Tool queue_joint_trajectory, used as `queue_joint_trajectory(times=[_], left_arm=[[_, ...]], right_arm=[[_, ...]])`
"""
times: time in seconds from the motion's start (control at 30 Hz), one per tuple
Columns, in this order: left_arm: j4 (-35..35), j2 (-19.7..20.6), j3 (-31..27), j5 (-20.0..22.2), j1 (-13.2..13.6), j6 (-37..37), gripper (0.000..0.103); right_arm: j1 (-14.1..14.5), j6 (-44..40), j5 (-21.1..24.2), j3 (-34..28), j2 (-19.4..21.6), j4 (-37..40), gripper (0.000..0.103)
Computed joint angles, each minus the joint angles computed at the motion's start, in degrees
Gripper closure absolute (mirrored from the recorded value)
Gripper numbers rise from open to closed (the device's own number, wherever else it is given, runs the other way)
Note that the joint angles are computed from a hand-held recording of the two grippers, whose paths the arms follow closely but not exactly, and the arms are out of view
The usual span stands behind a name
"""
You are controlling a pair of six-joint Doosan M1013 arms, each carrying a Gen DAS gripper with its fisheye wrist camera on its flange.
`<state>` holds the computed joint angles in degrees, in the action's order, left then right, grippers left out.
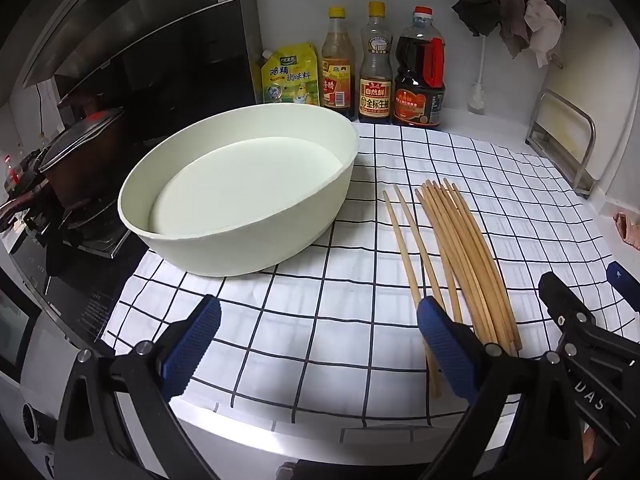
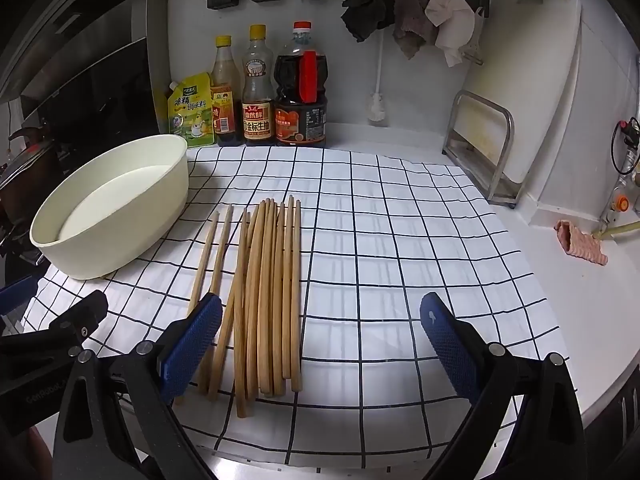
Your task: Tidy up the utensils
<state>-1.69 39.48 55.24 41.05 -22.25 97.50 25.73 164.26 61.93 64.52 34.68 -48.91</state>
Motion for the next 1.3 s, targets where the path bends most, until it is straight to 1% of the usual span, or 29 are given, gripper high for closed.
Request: queue_joint_trajectory(times=[1.3], left_arm=[[-0.5,0.0,0.0,-0.3,0.2,0.2,0.006]], right_arm=[[0.2,-0.1,0.7,0.0,-0.2,-1.6,0.008]])
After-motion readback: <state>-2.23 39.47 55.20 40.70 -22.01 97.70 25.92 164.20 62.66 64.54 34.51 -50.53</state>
